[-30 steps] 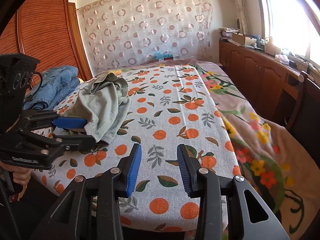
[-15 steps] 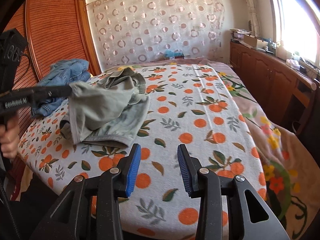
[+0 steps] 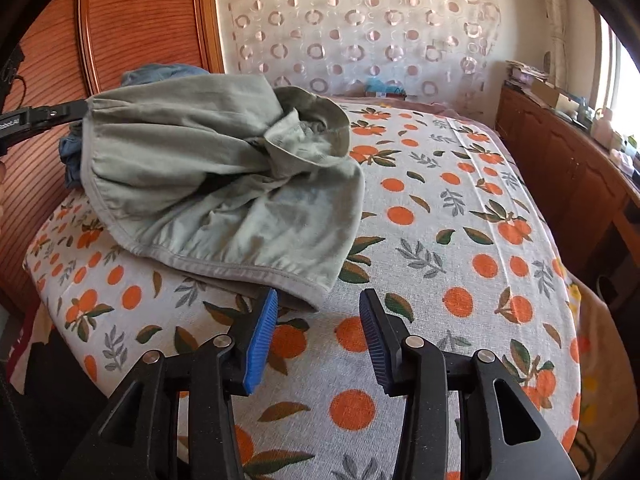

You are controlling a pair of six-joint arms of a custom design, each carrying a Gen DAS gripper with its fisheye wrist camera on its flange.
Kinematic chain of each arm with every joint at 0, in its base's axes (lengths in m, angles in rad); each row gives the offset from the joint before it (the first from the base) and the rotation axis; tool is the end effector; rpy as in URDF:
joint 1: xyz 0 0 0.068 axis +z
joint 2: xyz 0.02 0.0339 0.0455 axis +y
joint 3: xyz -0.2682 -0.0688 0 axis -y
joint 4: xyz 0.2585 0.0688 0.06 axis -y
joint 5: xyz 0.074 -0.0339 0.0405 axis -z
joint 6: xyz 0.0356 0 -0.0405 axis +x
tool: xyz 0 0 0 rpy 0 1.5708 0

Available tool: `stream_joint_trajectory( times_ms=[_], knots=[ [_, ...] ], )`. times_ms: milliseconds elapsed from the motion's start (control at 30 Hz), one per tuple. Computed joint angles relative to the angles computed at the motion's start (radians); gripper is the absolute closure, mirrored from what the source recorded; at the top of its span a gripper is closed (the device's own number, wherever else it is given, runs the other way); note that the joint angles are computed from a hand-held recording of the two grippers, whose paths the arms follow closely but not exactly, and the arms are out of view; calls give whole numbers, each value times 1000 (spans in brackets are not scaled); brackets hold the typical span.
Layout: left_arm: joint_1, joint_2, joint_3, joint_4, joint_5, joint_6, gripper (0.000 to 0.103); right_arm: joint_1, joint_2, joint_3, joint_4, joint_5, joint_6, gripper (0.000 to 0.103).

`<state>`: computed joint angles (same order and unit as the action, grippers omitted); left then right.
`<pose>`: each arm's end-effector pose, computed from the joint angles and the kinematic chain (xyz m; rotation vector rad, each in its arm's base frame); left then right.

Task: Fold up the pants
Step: 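Grasp another edge of the garment with the right tool while the left tool holds, then lift the garment with both tools and shake it open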

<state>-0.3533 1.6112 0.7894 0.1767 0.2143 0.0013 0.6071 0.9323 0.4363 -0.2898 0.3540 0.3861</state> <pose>0.3142 -0.1240 0.1676 0.5110 2.1735 -0.4309 0.1647 0.0994 0.1826 -0.0841 2.2965 0.0916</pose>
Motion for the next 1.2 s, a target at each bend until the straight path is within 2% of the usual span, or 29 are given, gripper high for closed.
stream_joint_trajectory(
  times_ms=[133,200,233,267,367,600,767,833,933,1000,1067,1200],
  knots=[
    [15,8,-2,10,1,-8,98,-25,68,28,42,-11,-45,59],
    [21,0,0,9,0,-11,98,-38,96,35,64,-37,-72,76],
    [24,-8,1,7,-1,-11,98,-10,132,58,65,-16,-57,91],
    [22,-18,3,0,-5,-14,98,-10,125,60,58,-7,-57,97],
    [28,-55,-3,-4,-13,-15,98,-46,61,49,60,-23,-69,100],
    [56,-168,-28,-20,-1,-15,101,-108,-173,88,-73,-16,-125,101],
    [28,-143,-25,-48,9,11,101,-81,-165,98,-84,34,-161,101],
    [28,-95,-13,-60,24,16,95,-92,-169,66,-65,37,-155,101],
    [23,-10,3,-67,15,27,81,-148,-141,48,-41,-8,-140,101],
    [15,48,12,-62,5,28,64,-151,-112,38,-32,-7,-128,101],
    [14,113,30,-51,3,25,56,-156,-66,25,-4,-10,-124,101],
    [16,206,62,-44,9,15,56,-169,-8,4,51,-29,-115,101]
  ],
)
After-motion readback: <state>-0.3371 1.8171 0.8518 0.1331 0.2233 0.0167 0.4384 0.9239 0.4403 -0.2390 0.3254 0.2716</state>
